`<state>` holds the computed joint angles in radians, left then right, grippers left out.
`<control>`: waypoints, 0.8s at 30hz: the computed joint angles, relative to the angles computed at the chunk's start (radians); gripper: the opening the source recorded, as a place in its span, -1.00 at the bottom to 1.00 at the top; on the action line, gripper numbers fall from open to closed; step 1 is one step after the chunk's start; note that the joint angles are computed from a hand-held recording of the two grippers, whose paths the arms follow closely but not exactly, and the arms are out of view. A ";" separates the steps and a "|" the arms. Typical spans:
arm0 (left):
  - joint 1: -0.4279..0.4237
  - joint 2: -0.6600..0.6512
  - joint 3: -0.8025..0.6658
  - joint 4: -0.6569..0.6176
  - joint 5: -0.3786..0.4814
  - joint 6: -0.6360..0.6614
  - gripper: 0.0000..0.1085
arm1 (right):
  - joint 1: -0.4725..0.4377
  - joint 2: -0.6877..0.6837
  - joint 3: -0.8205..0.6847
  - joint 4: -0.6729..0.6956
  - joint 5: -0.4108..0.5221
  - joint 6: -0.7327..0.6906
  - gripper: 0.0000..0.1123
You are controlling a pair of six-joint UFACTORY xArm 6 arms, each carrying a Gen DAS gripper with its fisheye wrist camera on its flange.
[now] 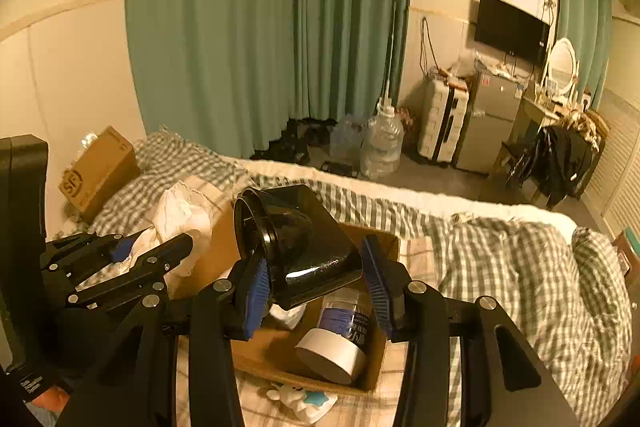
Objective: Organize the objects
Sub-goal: 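Drop the lace cloth and black cup into the box by opening both tools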
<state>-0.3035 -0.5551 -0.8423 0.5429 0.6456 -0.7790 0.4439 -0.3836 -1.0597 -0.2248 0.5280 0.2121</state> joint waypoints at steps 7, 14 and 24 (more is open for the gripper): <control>0.019 0.088 -0.001 -0.030 -0.043 0.032 -0.62 | -0.043 0.074 0.025 0.069 -0.042 -0.036 -0.23; 0.024 0.111 0.008 -0.045 -0.071 0.042 -0.25 | -0.075 0.100 0.038 0.231 -0.076 -0.157 -0.09; -0.020 0.006 -0.007 0.027 0.039 -0.044 0.71 | -0.091 -0.040 0.064 0.179 -0.046 -0.094 0.30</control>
<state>-0.3234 -0.5488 -0.8493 0.5703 0.6845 -0.8227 0.3533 -0.4240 -0.9953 -0.0456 0.4825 0.1185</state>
